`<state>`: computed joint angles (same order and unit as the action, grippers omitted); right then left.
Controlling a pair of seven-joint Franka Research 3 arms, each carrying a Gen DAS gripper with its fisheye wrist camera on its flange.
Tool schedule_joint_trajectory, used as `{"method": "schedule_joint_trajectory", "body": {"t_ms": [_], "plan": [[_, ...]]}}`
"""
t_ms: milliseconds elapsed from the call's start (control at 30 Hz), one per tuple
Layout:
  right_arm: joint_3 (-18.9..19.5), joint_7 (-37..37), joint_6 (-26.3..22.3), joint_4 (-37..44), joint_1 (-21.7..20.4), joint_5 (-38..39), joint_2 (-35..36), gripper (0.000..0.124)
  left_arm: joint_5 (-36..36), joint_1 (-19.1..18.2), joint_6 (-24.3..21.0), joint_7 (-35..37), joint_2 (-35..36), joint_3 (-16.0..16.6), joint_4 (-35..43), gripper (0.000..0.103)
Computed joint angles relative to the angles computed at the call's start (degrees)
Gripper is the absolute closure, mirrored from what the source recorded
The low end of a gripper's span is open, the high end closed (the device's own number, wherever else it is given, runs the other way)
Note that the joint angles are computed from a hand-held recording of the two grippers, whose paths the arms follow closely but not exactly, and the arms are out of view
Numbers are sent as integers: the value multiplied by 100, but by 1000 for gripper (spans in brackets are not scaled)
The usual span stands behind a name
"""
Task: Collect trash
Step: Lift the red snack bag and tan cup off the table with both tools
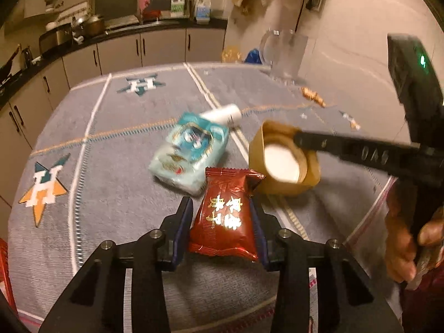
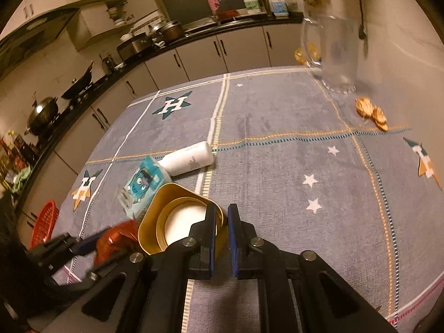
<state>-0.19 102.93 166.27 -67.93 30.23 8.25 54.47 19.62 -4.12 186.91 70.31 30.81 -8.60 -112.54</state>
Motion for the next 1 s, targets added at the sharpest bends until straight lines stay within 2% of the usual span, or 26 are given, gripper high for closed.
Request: {"method": "schedule_joint_trajectory", "body": {"t_ms": [67,100,167,200,267,300,333,467,667,733,800,1000], "plan": [[-113,41,48,-15,104,-75,4,115,-183,-604,282,-133,-82,692,-106,64],[-83,12,18,17,100,-86,23,115,-215,-739,379,-221,-103,870,-144,64],[28,-113,-40,83,63,-90,68,115,-269,-641,505,-301,-134,823,-208,63],[26,-143,-50,97,73,-101,79,115,-384,-788,555,-326,-128,999,-209,64],[-71,-126,-53,105,166,-162,89,115,-728,-1416,679,-317,-118,1671,-246,64],[-84,-125,-35,98,187,-176,88,115,-905,-1628,728,-294,-101,1897,-254,63],[-64,-153,-13,83,181,-180,81,115,-989,-1645,750,-282,-94,1923,-248,63],[31,-329,168,-58,172,-171,11,115,-1126,-1402,717,-229,-133,1687,-275,63],[191,-597,156,-16,116,-45,35,115,-1396,-1667,699,-208,-156,1958,-306,63],[169,-594,194,-74,139,-1,-4,115,-1576,-1929,694,-191,-222,2212,-384,63],[114,-553,221,-174,184,20,-77,115,-1664,-2017,759,-135,-342,2289,-534,63],[222,-626,408,-679,230,86,-448,115,-2489,-3046,877,438,-710,3205,-1145,63]]}}
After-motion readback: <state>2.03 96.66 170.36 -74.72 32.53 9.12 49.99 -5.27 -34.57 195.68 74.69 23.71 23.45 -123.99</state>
